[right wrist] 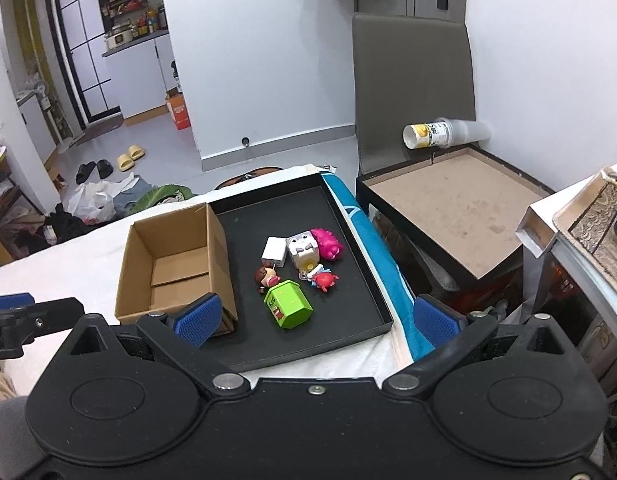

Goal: Organize rigid objects
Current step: 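Lower the left gripper onto the cardboard box wall while the right gripper approaches the green cup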

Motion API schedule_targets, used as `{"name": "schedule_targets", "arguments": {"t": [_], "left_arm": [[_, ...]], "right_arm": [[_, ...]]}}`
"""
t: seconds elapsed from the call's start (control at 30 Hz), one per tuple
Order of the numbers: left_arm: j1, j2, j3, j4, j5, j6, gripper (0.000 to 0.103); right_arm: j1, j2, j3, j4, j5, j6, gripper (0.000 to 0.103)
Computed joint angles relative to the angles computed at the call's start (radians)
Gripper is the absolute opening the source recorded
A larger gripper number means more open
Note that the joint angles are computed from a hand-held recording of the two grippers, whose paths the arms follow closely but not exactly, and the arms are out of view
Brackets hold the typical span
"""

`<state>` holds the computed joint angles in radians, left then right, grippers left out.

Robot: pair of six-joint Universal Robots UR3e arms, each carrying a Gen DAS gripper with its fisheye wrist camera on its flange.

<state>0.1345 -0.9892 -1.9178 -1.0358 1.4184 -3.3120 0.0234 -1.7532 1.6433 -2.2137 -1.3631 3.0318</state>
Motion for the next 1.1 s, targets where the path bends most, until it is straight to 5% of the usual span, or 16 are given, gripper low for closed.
{"name": "schedule_targets", "arguments": {"t": [1.1], "left_arm": [[0.250,-0.227,-0.092,0.110,-0.100,0.076,0.100]], "right_arm": [[0.042,0.405,-0.224,0.019,-0.006,0.054,0.103]]}}
